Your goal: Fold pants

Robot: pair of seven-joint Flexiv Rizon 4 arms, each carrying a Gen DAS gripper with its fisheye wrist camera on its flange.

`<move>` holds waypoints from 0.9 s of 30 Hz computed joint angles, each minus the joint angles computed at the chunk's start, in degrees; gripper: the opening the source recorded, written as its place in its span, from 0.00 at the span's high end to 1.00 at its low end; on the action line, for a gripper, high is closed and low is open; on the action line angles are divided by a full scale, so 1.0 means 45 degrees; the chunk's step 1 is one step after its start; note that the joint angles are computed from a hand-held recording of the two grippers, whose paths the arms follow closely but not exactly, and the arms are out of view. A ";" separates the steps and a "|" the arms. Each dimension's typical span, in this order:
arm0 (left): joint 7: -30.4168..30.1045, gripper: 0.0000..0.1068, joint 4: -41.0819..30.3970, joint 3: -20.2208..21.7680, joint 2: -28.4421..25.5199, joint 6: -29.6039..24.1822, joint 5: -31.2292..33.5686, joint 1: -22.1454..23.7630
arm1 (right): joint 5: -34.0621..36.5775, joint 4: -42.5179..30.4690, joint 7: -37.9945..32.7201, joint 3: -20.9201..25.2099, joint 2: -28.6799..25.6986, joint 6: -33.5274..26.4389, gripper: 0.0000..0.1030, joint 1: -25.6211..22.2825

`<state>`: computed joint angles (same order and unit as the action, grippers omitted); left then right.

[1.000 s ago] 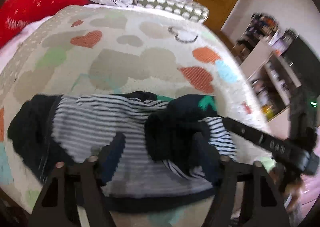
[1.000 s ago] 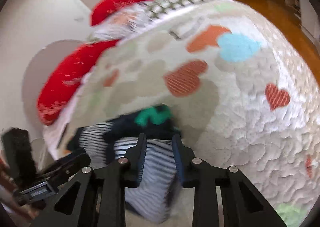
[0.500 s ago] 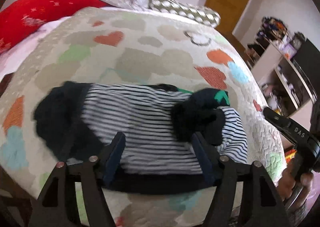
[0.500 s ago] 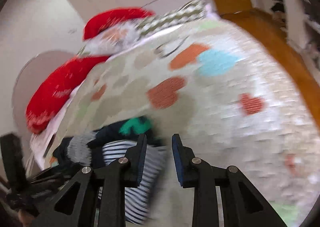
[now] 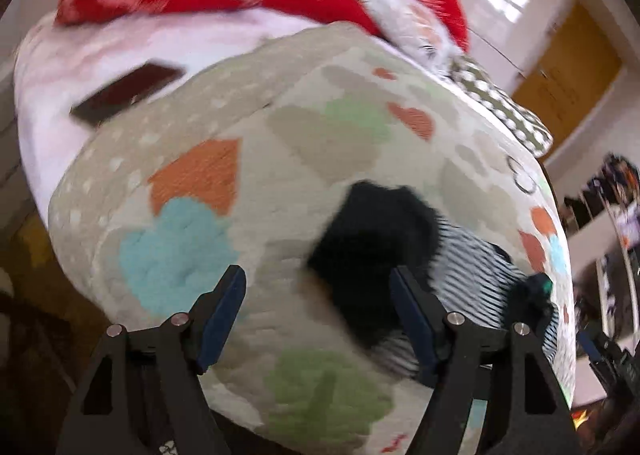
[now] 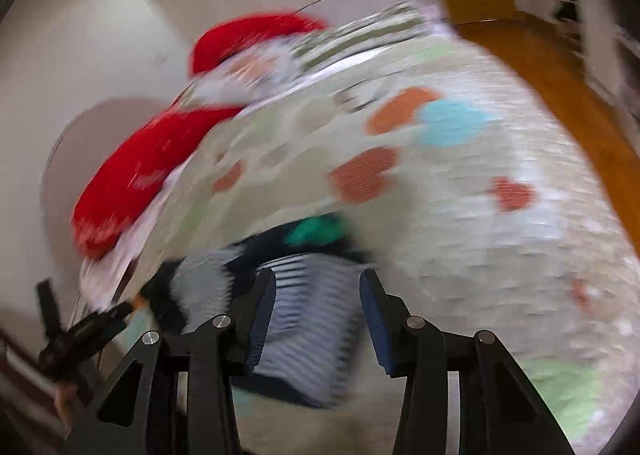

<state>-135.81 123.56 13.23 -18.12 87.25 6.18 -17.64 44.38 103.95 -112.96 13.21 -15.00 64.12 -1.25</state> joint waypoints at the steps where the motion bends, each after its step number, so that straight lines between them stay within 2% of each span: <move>1: 0.0276 0.31 0.0279 -0.0524 -0.0041 0.0309 -0.0363 0.0528 | -0.0351 -0.0189 -0.0014 0.0108 -0.0087 -0.0405 0.53 0.0231; 4: 0.1537 0.31 0.1002 -0.2466 -0.0357 0.1353 -0.1631 0.2229 | -0.1048 -0.0982 -0.0080 0.0390 -0.0472 -0.1771 0.49 0.0783; 5: 0.1795 0.31 0.1131 -0.2852 -0.0452 0.1627 -0.1865 0.2538 | -0.1290 -0.1428 -0.0046 0.0482 -0.0722 -0.2409 0.47 0.1003; 8: 0.2235 0.31 0.1239 -0.2932 -0.0756 0.2488 -0.2122 0.2481 | -0.2339 -0.2683 0.0645 0.0555 -0.1576 -0.3648 0.39 0.1910; 10: 0.2458 0.31 0.1553 -0.3808 -0.0883 0.3262 -0.2316 0.3261 | -0.3343 -0.3761 0.1596 0.0464 -0.2388 -0.4222 0.38 0.2737; 12: 0.2547 0.31 0.1935 -0.4822 -0.0992 0.4019 -0.2349 0.4241 | -0.4577 -0.4899 0.2550 0.0300 -0.3285 -0.4874 0.32 0.3514; 14: 0.2382 0.31 0.2323 -0.5935 -0.1172 0.4948 -0.1980 0.5419 | -0.5902 -0.6103 0.3534 0.0082 -0.4232 -0.5664 0.31 0.4277; 16: 0.2130 0.31 0.2482 -0.6650 -0.1328 0.5418 -0.1430 0.6294 | -0.7016 -0.7842 0.4448 -0.0017 -0.5419 -0.7442 0.30 0.4877; 19: 0.1764 0.31 0.2593 -0.7191 -0.1545 0.5940 -0.0649 0.7064 | -0.8889 -0.9289 0.5455 -0.0543 -0.6522 -0.9113 0.28 0.6028; 20: 0.1629 0.31 0.2618 -0.7334 -0.1606 0.6105 -0.0384 0.7285 | -0.9483 -0.9463 0.5541 -0.0697 -0.6743 -0.9403 0.24 0.6335; 22: 0.1359 0.31 0.2687 -0.7554 -0.1642 0.6294 0.0073 0.7655 | -1.0394 -0.9675 0.5665 -0.0900 -0.7059 -0.9919 0.23 0.6799; 23: 0.1255 0.31 0.2693 -0.7595 -0.1639 0.6343 0.0239 0.7750 | -1.0847 -0.9637 0.5572 -0.0987 -0.7120 -1.0046 0.25 0.6989; 25: 0.1124 0.31 0.2763 -0.7260 -0.1547 0.6776 0.0347 0.7447 | -1.1337 -0.9233 0.5489 -0.1043 -0.6941 -0.9775 0.40 0.7102; 26: 0.1132 0.31 0.2750 -0.7025 -0.1503 0.6967 0.0383 0.7199 | -1.1490 -0.8932 0.5630 -0.1093 -0.6746 -0.9506 0.58 0.7094; 27: 0.1228 0.31 0.2666 -0.6821 -0.1461 0.7112 0.0469 0.6955 | -1.1492 -0.8720 0.5702 -0.1050 -0.6575 -0.9257 0.64 0.6984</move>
